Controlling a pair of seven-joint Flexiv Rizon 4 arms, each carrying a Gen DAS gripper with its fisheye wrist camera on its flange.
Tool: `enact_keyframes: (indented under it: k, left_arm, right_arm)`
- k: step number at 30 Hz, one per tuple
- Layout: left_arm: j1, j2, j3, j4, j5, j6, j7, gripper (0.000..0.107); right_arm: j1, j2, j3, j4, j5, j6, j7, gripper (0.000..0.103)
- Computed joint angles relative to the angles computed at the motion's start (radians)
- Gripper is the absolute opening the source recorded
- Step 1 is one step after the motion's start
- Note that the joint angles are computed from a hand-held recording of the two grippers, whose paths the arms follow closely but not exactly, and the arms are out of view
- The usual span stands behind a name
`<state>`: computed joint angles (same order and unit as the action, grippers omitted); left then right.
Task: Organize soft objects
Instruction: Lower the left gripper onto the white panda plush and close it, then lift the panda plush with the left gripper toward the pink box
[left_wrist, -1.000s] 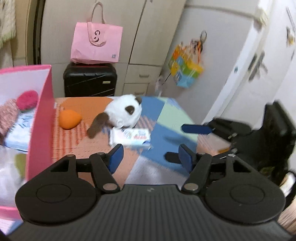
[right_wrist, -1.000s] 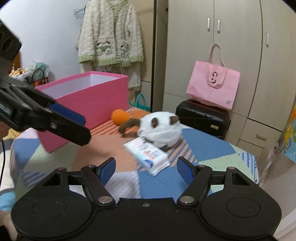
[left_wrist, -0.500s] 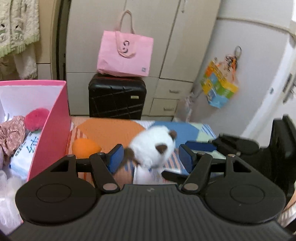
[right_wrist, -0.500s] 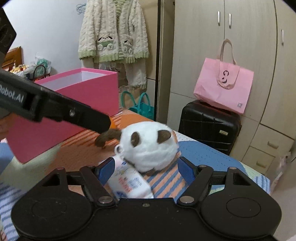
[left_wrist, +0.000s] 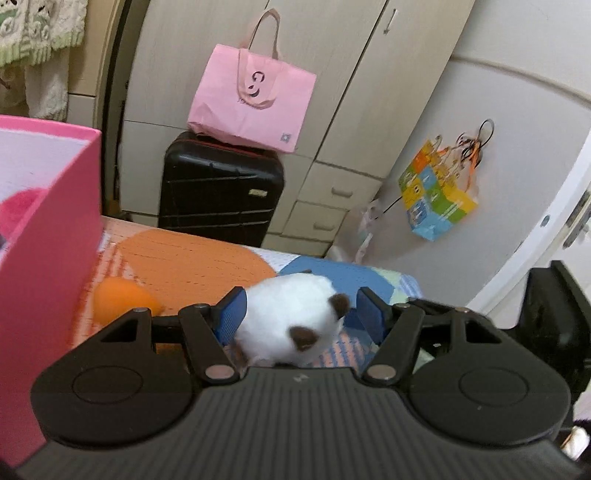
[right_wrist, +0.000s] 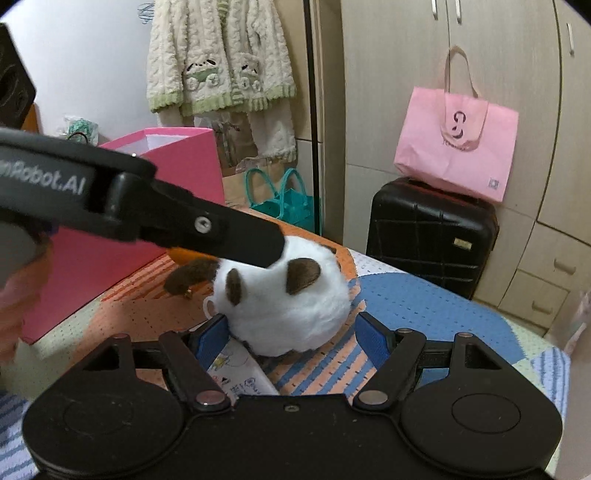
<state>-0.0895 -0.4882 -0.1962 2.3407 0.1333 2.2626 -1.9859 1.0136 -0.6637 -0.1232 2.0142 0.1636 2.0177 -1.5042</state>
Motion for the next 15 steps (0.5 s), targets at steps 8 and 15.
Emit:
enact_keyframes:
  k: [8,15]
  left_arm:
    - [-0.061,-0.015,0.033,-0.012,-0.055,-0.044,0.084,0.06]
    - [-0.218,-0.009,0.124,-0.003,-0.241,-0.068,0.231,0.051]
  right_arm:
    - [-0.103,-0.033,0.106,-0.026,-0.041,0.043,0.063,0.078]
    - [-0.033,-0.049,0.048,-0.036,0.022,0.068,0.047,0.072]
